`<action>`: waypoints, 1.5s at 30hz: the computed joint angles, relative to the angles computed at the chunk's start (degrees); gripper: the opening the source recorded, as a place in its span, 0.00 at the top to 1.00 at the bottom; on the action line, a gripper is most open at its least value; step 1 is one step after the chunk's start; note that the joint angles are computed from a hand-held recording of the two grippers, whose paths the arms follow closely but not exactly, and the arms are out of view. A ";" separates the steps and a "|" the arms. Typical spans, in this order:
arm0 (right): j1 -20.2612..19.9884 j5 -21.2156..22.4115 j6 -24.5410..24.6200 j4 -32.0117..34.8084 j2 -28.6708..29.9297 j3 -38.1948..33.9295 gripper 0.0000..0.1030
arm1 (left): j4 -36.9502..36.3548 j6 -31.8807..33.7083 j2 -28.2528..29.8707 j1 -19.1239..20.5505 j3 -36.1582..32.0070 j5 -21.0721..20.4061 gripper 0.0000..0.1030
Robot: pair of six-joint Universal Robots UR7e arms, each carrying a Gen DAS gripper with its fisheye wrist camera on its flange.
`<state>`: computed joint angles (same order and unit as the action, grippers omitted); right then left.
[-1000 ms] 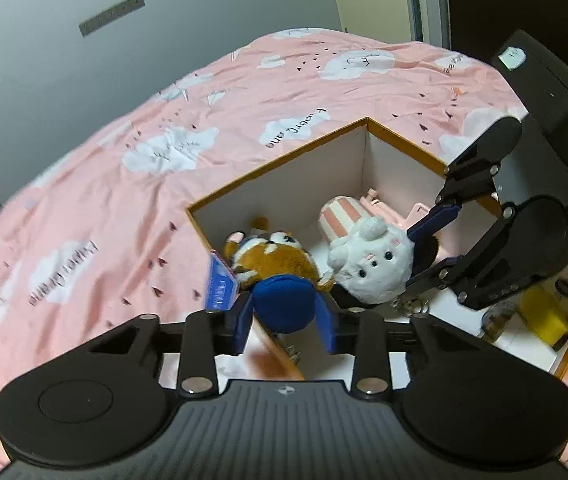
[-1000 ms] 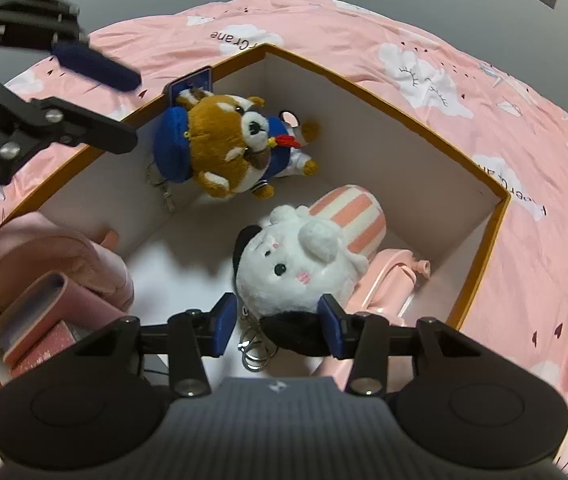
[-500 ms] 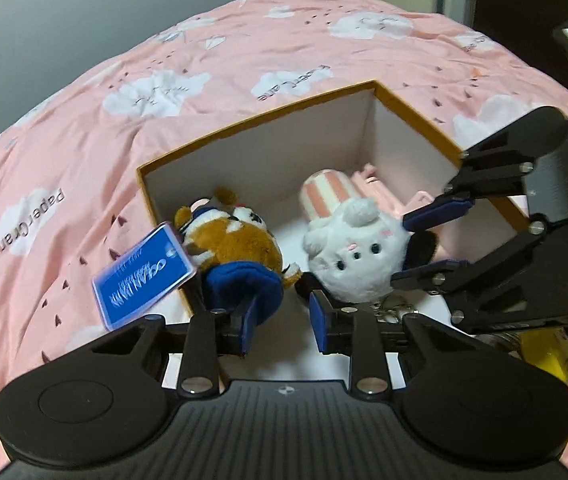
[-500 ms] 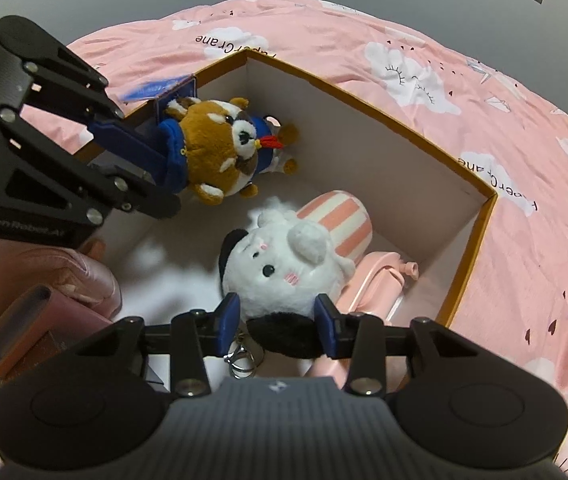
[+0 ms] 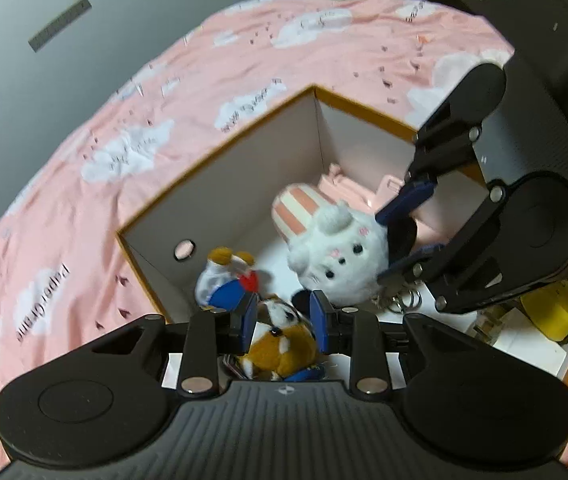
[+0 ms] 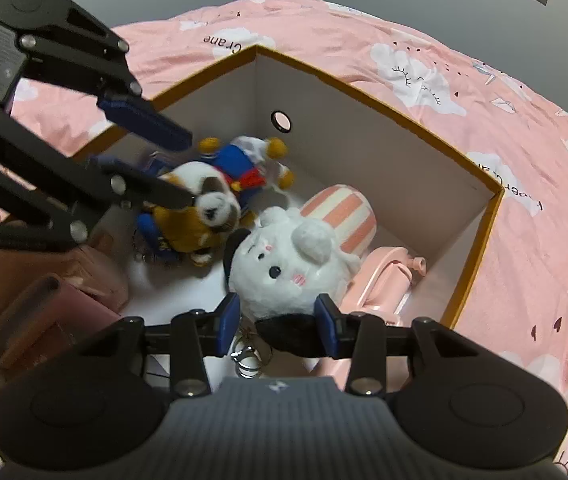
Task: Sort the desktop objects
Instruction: 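Open both tools to release the two plushes inside the box, then withdraw both tools up and away from the box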
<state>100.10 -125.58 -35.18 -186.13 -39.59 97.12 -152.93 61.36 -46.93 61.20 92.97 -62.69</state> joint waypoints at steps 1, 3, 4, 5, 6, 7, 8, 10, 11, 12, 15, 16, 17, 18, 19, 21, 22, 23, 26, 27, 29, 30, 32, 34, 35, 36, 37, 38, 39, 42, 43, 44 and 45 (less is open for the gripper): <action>0.11 -0.49 -0.19 -0.18 0.33 -0.30 0.58 | 0.13 -0.25 0.33 -0.02 -0.07 0.85 0.67; 0.25 -1.49 -0.39 -0.43 1.06 -1.20 0.58 | 0.32 -0.78 0.99 -0.09 -0.17 2.66 0.67; 0.33 -2.18 -0.42 -0.42 1.48 -1.83 0.60 | 0.59 -1.06 1.24 -0.06 -0.31 3.34 0.68; 0.41 -3.00 -0.61 -0.48 1.96 -2.50 0.61 | 0.85 -1.40 1.64 -0.06 -0.62 4.03 0.67; 0.47 -3.61 -0.80 -0.43 2.40 -3.20 0.61 | 0.47 -1.69 1.83 -0.04 -0.63 4.51 0.67; 0.39 -3.74 -0.64 -0.18 2.69 -3.85 0.61 | 0.04 -2.03 2.03 -0.03 -0.70 5.07 0.68; 0.28 -3.74 -0.40 -0.07 2.90 -4.37 0.61 | -0.39 -2.42 2.49 0.00 -0.97 5.68 0.68; 0.00 -3.83 -0.16 -0.60 3.50 -5.40 0.62 | -1.36 -3.23 3.29 0.10 -1.46 6.40 0.68; -0.16 -3.70 -0.26 -1.21 3.88 -5.93 0.63 | -1.74 -3.31 3.67 0.11 -1.76 6.39 0.68; -0.30 -3.41 0.07 -1.08 4.00 -6.25 0.62 | -1.94 -3.41 3.91 0.09 -1.96 6.53 0.68; -0.26 -3.26 1.66 0.04 3.96 -6.63 0.62 | -1.41 -4.15 3.64 0.20 -2.20 5.66 0.68; -0.08 -3.62 1.42 -0.36 3.89 -6.38 0.62 | -0.97 -4.47 3.20 0.32 -2.17 4.80 0.68; 0.09 -3.68 1.07 -1.31 3.70 -5.85 0.61 | -0.80 -4.80 2.64 0.41 -1.93 3.81 0.68; 0.24 -3.55 1.25 -1.67 3.29 -5.23 0.61 | -0.96 -4.99 1.88 0.48 -1.46 2.91 0.68; 0.46 -3.27 1.88 -1.83 2.64 -4.38 0.58 | -1.33 -5.01 1.53 0.46 -1.16 2.41 0.68; 1.08 -3.44 3.35 -2.39 1.68 -3.00 0.54 | -2.66 -5.05 0.23 0.44 -0.08 0.79 0.67; 1.41 -3.66 4.21 -2.56 1.29 -2.38 0.52 | -3.04 -5.28 -0.19 0.38 0.20 0.03 0.66; 1.83 -3.88 5.37 -2.72 0.78 -1.56 0.50 | -3.55 -5.85 -1.20 0.33 1.00 -0.80 0.65; 3.22 -4.40 8.05 -4.76 -0.15 0.78 0.43 | -5.01 -7.85 -3.93 0.21 3.09 -3.19 0.49; 3.73 -4.59 8.73 -5.59 -0.41 1.54 0.42 | -6.21 -8.77 -5.20 0.28 4.26 -4.62 0.43; 4.95 -5.05 9.78 -8.82 -0.55 3.12 0.37 | -7.61 -10.41 -7.13 0.48 5.82 -7.09 0.41; 5.50 -5.09 10.19 -10.74 -0.62 4.00 0.35 | -8.37 -11.43 -8.15 0.55 6.75 -8.13 0.38; 6.75 -5.15 11.26 -15.87 -0.47 5.71 0.29 | -10.86 -13.93 -9.77 0.59 8.63 -9.41 0.35; 8.13 -6.15 11.87 -21.47 0.34 6.80 0.27 | -14.40 -16.80 -11.14 0.64 10.78 -10.29 0.27; 8.78 -7.20 11.57 -24.04 1.07 6.85 0.27 | -16.43 -18.18 -11.57 0.65 11.80 -10.43 0.24; 9.43 -8.39 11.18 -26.56 1.81 6.88 0.27 | -18.31 -19.27 -12.04 0.75 12.86 -10.76 0.21; 10.12 -9.65 10.81 -29.22 2.64 6.96 0.25 | -20.01 -20.06 -12.44 0.94 13.81 -11.22 0.21; 10.51 -10.21 10.85 -31.11 3.13 7.18 0.24 | -21.39 -20.45 -12.72 1.13 14.48 -11.21 0.20; 10.86 -10.58 11.41 -33.06 3.59 7.57 0.22 | -23.12 -20.69 -12.84 1.12 15.32 -10.72 0.20; 11.56 -11.54 12.88 -37.37 4.96 8.69 0.21 | -25.89 -21.24 -13.63 1.34 17.42 -10.16 0.20; 11.97 -12.70 12.61 -39.25 5.94 8.64 0.21 | -25.70 -21.60 -14.07 1.53 17.97 -10.37 0.20; 12.36 -13.99 12.35 -40.92 6.91 8.38 0.19 | -25.33 -22.26 -14.59 1.69 18.52 -10.48 0.20; 12.89 -15.76 12.37 -42.80 8.05 7.95 0.19 | -24.95 -22.96 -15.13 1.86 19.11 -10.49 0.20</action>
<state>112.99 -141.34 -22.82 -228.93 -31.54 105.07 -177.88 38.40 -62.06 63.06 112.08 -73.17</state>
